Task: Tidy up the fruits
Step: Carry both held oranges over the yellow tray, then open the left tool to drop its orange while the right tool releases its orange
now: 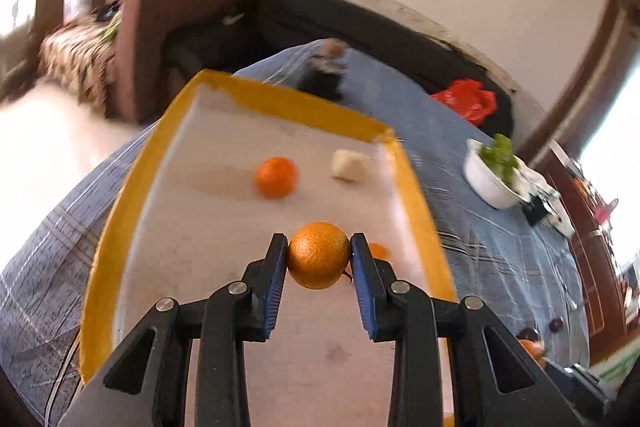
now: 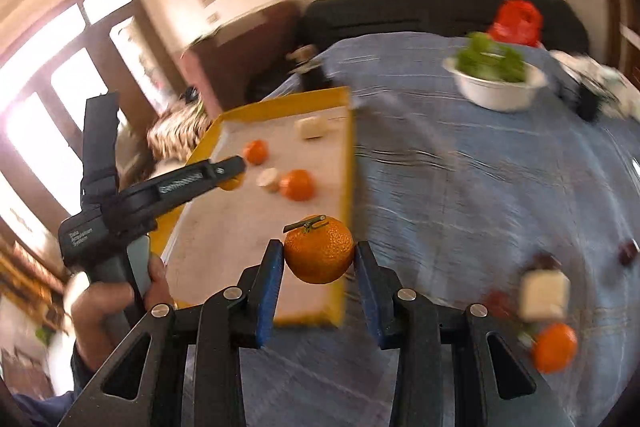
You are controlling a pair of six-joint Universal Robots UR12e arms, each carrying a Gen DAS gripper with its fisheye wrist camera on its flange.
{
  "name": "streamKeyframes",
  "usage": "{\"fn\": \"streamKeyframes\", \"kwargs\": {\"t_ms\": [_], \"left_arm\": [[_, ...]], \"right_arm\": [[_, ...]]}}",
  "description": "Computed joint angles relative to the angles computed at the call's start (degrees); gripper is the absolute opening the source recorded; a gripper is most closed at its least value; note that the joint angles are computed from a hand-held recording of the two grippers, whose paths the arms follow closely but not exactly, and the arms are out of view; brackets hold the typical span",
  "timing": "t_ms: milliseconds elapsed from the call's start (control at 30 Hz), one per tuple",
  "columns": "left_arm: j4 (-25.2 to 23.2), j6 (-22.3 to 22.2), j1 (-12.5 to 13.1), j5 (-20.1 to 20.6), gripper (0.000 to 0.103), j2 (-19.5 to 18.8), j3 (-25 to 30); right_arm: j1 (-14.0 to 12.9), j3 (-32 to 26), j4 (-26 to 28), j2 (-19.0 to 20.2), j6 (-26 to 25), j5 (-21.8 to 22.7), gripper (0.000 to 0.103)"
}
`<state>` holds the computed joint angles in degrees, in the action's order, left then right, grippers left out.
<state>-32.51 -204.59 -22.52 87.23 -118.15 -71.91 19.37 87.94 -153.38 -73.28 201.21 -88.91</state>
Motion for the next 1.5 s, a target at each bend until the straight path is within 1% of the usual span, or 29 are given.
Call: {"fn": "streamKeyframes", "kwargs": {"t_ms": [100, 133, 233, 300, 367, 400, 567, 733, 1000, 1033, 1167, 1333, 1433, 1500], "left_arm": [[-1.76, -0.75, -0.15, 3.06, 0.031, 0.07, 0.07], [-2.75, -1.14, -0.15, 3.61, 0.031, -0.04, 0.29], [-5.44, -1.43, 0.06, 2.99, 0.031, -0.37, 0.98], [-6.42, -0.76, -0.06, 3.31, 0.031, -0.72, 1.61], [-7.25, -0.36, -0.15, 3.23, 0.031, -0.84, 1.88], [-7.67, -0.43, -0.16, 3.21, 0.031, -0.89, 2.02], [-8.49, -0.35, -0.16, 3.15, 0.031, -0.98, 2.28], [-9.38, -0.57, -0.08, 2.95, 0.031, -1.08, 2.57], [-10.81, -0.82, 0.02, 2.57, 0.031, -1.42, 3.27], [-10.91, -0.92, 0.03, 2.6, 0.033, -1.45, 3.32], [-10.12, -0.98, -0.03, 2.93, 0.047, -1.32, 3.07], [-9.76, -1.55, 0.14, 2.57, 0.049, -1.1, 2.66], [-9.44, -1.53, 0.13, 2.79, 0.053, -0.99, 2.48], [-8.82, -1.8, 0.1, 3.08, 0.058, -0.86, 2.2]], "right_arm": [[0.6, -3.37, 2.92, 3.07, -1.34, 1.22, 0.041], [0.9, -4.46, 3.91, 4.07, -2.05, 0.76, 0.041], [1.33, -6.14, 4.99, 5.88, -3.09, 0.02, 0.041], [1.28, -6.57, 5.29, 6.53, -2.65, 0.39, 0.041], [1.19, -6.66, 5.03, 6.9, -2.63, 0.82, 0.041], [1.41, -6.64, 4.67, 6.96, -3.39, 0.03, 0.041], [1.81, -6.79, 4.6, 7.16, -5.25, -0.77, 0.041], [2.88, -8.09, 6.14, 7.99, -8.56, -4.45, 0.041], [2.73, -8.21, 6.17, 8.04, -9.29, -4.48, 0.042], [2.72, -8.23, 6.18, 8.04, -9.3, -4.46, 0.042], [2.8, -8.24, 6.09, 8.08, -9.41, -4.63, 0.042], [2.81, -8.16, 5.91, 8.08, -9.57, -4.59, 0.042], [2.64, -7.69, 5.18, 7.83, -9.27, -3.7, 0.043], [2.61, -7.45, 4.65, 7.65, -8.99, -3.7, 0.047]]}}
